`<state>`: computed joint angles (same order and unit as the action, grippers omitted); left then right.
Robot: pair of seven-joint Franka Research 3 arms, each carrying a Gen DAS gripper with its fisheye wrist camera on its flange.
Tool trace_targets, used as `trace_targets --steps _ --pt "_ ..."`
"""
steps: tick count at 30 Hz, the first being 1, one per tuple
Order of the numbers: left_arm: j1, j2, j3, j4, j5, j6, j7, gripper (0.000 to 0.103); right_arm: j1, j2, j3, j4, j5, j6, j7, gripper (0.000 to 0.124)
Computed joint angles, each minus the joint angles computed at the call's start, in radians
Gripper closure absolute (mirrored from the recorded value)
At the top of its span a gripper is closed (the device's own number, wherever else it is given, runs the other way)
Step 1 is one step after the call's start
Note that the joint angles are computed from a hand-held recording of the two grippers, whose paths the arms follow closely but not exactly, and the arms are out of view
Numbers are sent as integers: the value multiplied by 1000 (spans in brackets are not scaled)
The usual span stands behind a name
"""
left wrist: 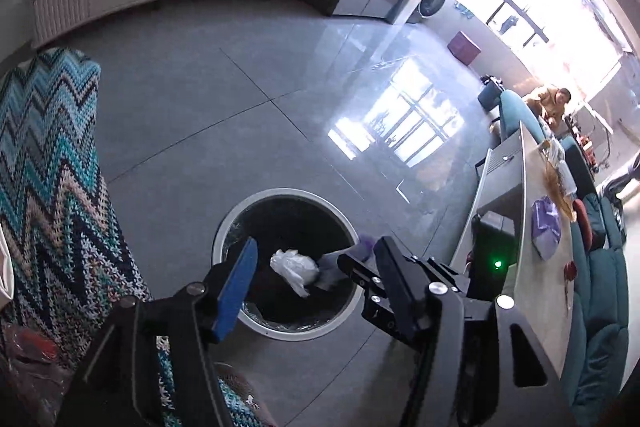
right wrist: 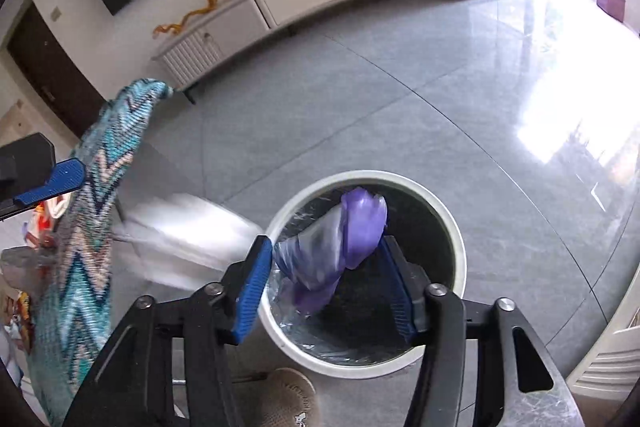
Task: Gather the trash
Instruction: 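Carry both items over the round trash bin and open both tools, then move both open tools back over the blanket toward the remaining trash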
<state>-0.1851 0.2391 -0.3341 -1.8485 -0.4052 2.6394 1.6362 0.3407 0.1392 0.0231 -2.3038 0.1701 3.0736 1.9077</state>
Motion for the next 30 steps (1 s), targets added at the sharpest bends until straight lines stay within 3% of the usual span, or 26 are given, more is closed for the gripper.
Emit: trace_targets --steps 5,8,10,11,14,17,22,30 --pt "4 -96 9 -104 -25 87 3 43 16 -33 -18 -38 -26 24 45 60" --pt "-3 -200 22 -199 -100 175 35 43 33 -103 -34 -84 -110 48 138 58" --pt "-25 -273 48 -261 -107 217 40 43 14 -157 -10 -115 -163 78 194 58" --pt "-35 -320 61 -296 -94 229 43 43 -10 -179 13 -124 -216 86 241 58" --pt "-40 -462 84 -397 17 247 -9 41 -170 -270 173 -143 -405 107 411 57" --pt "-34 -602 95 -497 102 272 -68 34 -264 -373 304 -161 -430 133 446 57" --pt "-47 -877 184 -667 183 228 -90 34 -272 -481 393 -158 -383 156 417 57" --pt "109 -1275 256 -820 372 66 -189 31 -205 -550 442 -126 -308 201 313 53"
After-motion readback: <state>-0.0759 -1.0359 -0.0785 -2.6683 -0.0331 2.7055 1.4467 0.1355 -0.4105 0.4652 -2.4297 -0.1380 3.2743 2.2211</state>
